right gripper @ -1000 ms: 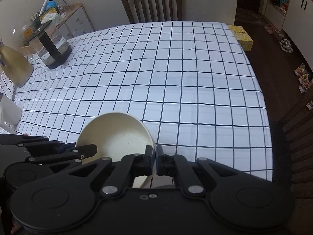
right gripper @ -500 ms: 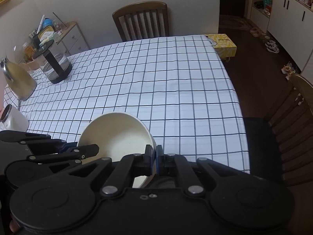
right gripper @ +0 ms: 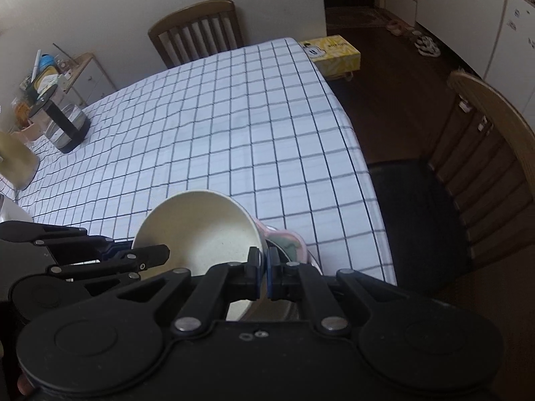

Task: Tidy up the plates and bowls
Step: 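Lift the cream bowl with both grippers and carry it to the steel bowl, then lower the cream bowl into the pink pot inside the steel bowl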

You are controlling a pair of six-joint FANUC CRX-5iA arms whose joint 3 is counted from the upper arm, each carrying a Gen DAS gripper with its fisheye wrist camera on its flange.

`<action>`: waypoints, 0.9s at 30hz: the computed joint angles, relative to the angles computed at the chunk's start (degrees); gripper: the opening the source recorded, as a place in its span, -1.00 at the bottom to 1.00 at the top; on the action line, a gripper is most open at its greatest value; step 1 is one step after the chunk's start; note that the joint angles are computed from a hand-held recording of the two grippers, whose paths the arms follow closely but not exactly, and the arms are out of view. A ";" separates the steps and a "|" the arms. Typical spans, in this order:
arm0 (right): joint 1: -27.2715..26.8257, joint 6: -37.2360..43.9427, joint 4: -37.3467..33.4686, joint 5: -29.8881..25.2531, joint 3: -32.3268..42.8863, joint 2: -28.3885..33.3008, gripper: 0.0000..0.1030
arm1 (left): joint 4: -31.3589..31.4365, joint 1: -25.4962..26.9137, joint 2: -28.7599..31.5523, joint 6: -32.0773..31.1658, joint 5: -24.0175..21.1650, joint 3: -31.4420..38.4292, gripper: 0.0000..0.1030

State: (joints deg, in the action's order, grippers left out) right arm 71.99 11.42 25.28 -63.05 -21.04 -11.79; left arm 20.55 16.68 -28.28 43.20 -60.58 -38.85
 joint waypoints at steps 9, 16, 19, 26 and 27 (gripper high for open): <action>0.36 -2.43 -2.02 0.08 -2.66 -0.45 -0.91 | -3.21 -3.14 1.74 1.75 1.91 -0.50 -0.87; 0.47 -2.06 -2.15 -0.08 -2.89 0.10 -0.91 | -4.30 -4.01 2.96 2.20 2.68 -0.56 -0.87; 0.33 -1.79 -2.53 0.08 -3.09 0.23 -0.91 | -4.56 -4.42 2.45 1.96 3.45 -1.00 -0.87; 0.24 -1.25 -2.79 0.27 -3.32 0.48 -0.92 | -4.48 -4.30 3.25 1.21 2.87 -0.40 -0.87; 0.18 -1.16 -2.93 0.34 -3.35 0.48 -0.92 | -4.29 -4.12 3.41 1.09 2.70 -0.34 -0.87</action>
State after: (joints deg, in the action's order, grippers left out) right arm 72.17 10.26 22.35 -62.72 -24.40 -11.31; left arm 16.26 12.56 -24.88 44.29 -57.88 -39.19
